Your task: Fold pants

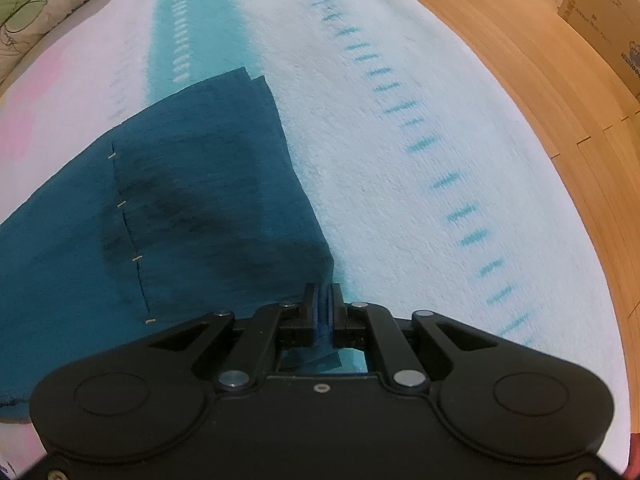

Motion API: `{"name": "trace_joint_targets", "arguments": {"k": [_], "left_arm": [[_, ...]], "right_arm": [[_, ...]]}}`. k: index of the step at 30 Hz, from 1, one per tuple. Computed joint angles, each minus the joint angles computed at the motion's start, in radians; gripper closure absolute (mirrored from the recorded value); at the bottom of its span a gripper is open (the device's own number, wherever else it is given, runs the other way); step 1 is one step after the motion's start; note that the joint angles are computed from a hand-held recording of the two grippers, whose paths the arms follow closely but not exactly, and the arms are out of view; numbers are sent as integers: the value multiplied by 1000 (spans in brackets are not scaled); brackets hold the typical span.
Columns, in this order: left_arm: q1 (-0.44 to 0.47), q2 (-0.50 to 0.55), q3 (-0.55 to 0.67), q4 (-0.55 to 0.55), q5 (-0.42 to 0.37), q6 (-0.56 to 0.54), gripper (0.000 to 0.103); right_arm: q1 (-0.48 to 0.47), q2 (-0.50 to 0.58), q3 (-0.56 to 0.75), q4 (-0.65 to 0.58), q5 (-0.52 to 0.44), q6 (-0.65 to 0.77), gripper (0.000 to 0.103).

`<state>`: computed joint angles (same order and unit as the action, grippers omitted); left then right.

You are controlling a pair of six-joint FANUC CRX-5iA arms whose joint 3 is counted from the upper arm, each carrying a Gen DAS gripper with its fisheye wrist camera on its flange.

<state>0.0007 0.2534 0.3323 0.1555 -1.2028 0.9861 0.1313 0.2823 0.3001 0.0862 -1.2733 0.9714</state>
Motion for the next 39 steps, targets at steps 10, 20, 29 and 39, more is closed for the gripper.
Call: {"name": "trace_joint_targets", "arguments": {"k": [10, 20, 29, 39], "left_arm": [[79, 73, 111, -34, -24, 414, 86], [42, 181, 247, -244, -217, 574, 85], [29, 307, 514, -235, -352, 423, 85], [33, 424, 605, -161, -315, 516, 85]], "right_arm": [[-10, 10, 29, -9, -26, -20, 80], [70, -10, 91, 129, -15, -71, 78], [235, 107, 314, -48, 132, 168, 60], [350, 530, 901, -313, 33, 466, 55]]}}
